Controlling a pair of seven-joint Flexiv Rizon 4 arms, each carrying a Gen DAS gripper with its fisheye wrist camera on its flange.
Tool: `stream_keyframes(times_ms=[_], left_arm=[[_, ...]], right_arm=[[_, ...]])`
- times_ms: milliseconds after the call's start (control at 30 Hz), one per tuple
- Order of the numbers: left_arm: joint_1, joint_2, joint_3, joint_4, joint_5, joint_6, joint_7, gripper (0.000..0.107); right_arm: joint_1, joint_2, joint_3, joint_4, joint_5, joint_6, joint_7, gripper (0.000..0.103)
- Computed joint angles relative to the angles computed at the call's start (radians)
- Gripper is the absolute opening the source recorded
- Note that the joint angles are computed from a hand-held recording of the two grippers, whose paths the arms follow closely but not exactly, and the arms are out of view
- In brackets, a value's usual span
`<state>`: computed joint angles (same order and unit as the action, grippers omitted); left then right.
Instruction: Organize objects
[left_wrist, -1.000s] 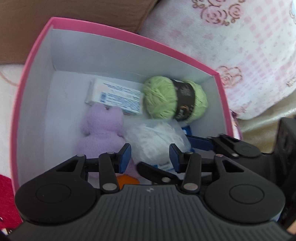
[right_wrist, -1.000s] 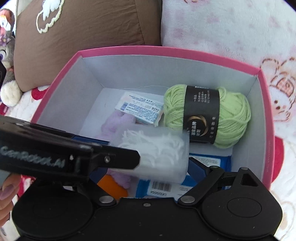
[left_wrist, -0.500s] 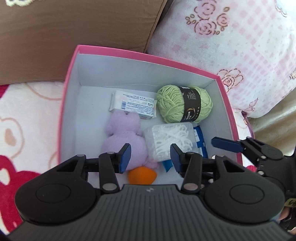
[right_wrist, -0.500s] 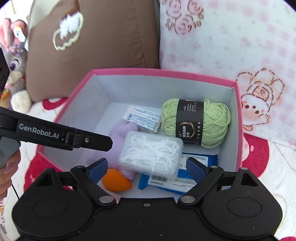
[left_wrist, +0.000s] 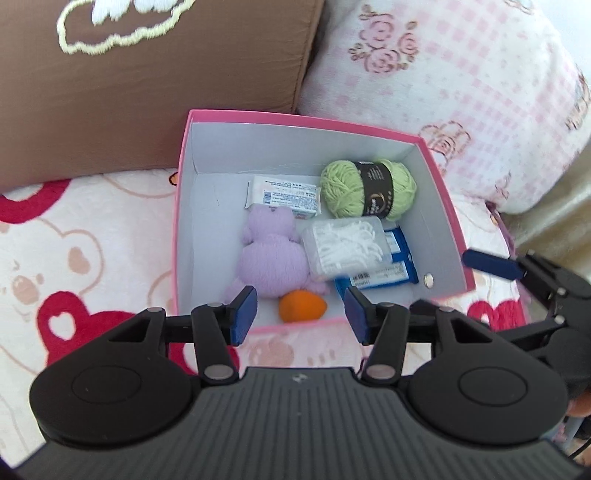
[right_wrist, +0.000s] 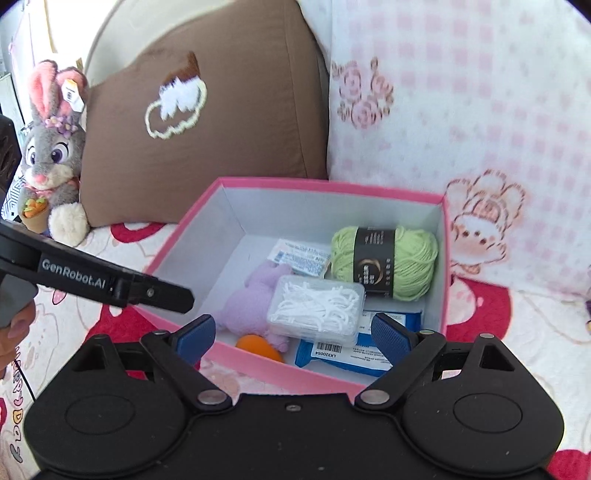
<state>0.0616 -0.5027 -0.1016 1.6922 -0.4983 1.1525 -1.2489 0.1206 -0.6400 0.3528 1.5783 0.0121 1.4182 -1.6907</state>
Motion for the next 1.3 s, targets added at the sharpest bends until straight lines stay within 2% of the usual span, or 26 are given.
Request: stream_keyframes(times_ms=[67, 167, 267, 467, 600, 667, 767, 1000, 1100, 1300], left_arm=[[0.006, 0.033, -0.005, 0.036, -0.009, 0.004, 0.014, 0.053], [0.038, 0.076, -0.038, 0.079, -0.088, -0.046, 0.065, 0.054], [0.012, 0.119, -0.005, 0.122, -0.085, -0.028, 0.063, 0.054], [-0.023, 0.188, 0.038, 0.19, -0.056, -0.004, 0.034, 0.054], [-0.018, 0.228, 0.021, 0.248, -0.125, 0.047, 0.068, 0.054], [-0.031, 0.245, 0.038, 0.263, -0.107, 0.062, 0.054, 0.054], [-0.046, 0.266, 0.062, 0.279, -0.061, 0.067, 0.022, 0.054], [-0.055, 0.313, 0.075, 0.328, -0.04, 0.066, 0.008, 0.056], [-0.063, 0.33, 0.084, 0.352, -0.02, 0.081, -0.008, 0.058], [-0.073, 0.355, 0.094, 0.397, 0.005, 0.114, -0.033, 0.061]], right_arm=[[-0.002, 0.027, 0.002, 0.035, 0.006, 0.032, -0.002, 0.093], [-0.017, 0.054, 0.02, 0.083, 0.011, 0.086, -0.018, 0.094], [0.021, 0.077, -0.029, 0.131, 0.002, 0.158, 0.042, 0.094], [0.033, 0.132, -0.051, 0.223, -0.03, 0.237, 0.145, 0.094], [0.072, 0.179, -0.097, 0.292, -0.075, 0.266, 0.201, 0.094], [0.085, 0.199, -0.11, 0.321, -0.094, 0.277, 0.229, 0.094], [0.067, 0.221, -0.089, 0.35, -0.122, 0.277, 0.263, 0.094], [0.171, 0.282, -0.212, 0.427, -0.18, 0.315, 0.357, 0.094], [0.17, 0.3, -0.211, 0.448, -0.2, 0.313, 0.38, 0.094], [0.23, 0.345, -0.279, 0.499, -0.239, 0.309, 0.417, 0.094]])
